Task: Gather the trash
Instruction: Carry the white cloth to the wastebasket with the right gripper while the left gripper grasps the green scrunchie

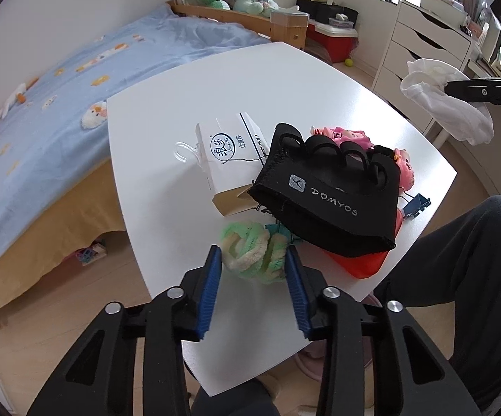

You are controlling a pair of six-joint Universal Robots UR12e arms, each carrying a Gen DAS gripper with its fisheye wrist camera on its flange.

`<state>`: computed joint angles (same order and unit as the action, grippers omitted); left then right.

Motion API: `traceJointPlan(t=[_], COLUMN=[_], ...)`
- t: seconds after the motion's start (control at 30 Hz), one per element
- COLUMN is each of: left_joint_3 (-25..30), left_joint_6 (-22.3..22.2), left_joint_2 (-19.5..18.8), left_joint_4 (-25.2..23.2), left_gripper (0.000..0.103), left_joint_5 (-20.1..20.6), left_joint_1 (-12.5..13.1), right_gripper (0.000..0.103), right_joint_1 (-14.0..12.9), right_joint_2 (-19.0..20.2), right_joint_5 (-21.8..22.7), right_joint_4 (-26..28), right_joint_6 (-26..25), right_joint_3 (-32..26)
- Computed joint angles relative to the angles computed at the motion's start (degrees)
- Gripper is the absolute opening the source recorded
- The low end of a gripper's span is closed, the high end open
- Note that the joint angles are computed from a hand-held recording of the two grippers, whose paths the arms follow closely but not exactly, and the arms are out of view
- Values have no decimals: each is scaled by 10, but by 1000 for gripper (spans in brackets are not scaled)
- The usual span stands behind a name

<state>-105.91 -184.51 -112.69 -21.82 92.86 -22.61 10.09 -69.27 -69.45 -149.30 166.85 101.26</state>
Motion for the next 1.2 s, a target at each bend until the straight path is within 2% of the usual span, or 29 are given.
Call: traceJointPlan(t=[0.1,0.2,0.57,0.97,1.2], left_joint_3=[-3,-7,-27,-49,-62], left_joint_6=[-8,-16,-57,-84,-93], left_joint_2=[2,5,30,61,72], left_joint_4=[7,14,47,81,101], left_gripper=[22,19,19,19,19], left_joint_5=[-5,-1,5,18,18], left_joint_1=[1,0,-3,-32,-47], right_gripper=[15,15,15,15,15], right_joint_1=[0,1,3,-3,-1], right_joint_2=[0,1,-10,-58,-86], right_joint_5=[0,0,6,33,48], right_joint_4=[0,-2,-25,-57,-57], right_joint_6=[-2,-2,-8,-38,-68], right_joint_3=[0,1,22,81,114])
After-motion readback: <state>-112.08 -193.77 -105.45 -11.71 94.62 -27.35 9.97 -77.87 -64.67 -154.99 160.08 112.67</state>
